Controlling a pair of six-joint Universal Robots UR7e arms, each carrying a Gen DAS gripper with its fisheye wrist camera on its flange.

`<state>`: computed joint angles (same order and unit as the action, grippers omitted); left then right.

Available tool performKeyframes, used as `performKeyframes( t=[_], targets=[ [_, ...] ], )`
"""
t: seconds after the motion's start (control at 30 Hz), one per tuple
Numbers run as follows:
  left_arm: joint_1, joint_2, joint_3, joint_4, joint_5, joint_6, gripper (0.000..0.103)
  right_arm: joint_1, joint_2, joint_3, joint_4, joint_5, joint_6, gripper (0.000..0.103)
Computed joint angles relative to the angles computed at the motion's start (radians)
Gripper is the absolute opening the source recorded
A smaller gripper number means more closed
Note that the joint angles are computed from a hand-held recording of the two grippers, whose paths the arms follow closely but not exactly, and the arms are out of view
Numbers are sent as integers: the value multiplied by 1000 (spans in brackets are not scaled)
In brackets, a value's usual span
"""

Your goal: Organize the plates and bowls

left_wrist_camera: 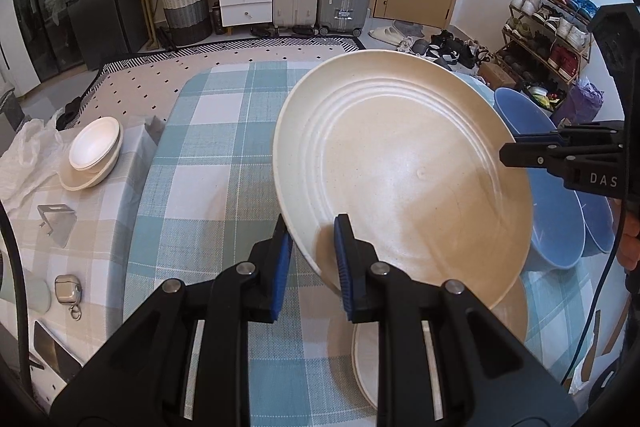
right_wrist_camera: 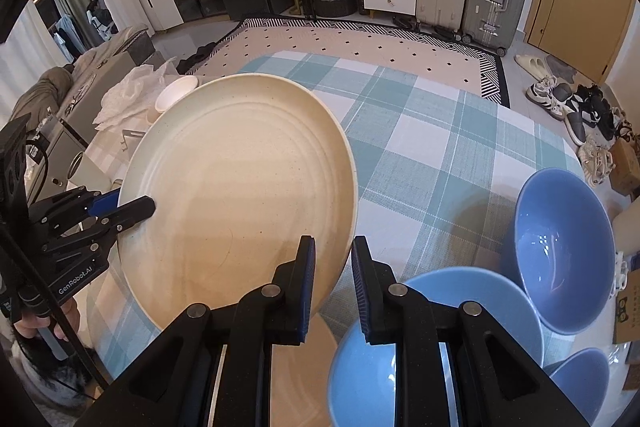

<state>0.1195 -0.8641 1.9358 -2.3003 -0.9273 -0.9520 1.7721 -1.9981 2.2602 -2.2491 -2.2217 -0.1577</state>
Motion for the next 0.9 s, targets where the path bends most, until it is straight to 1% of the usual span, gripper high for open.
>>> performKeyframes(
  t=[0.33,0.6,0.8,0.9],
  targets=[
    [-62,-36,26,62,-20,-55,18,37,-82,50,39,10,46,19],
    [-95,-47,54,58,-37,-85,18,54,-151,90,61,21,71,19],
    [-107,-52,79,43,-48,-94,18,60,-197,123,80,28,87,19],
    [-119,-58,89,39,-50,-88,18,79,-213,146,57,8,82,19]
  ],
)
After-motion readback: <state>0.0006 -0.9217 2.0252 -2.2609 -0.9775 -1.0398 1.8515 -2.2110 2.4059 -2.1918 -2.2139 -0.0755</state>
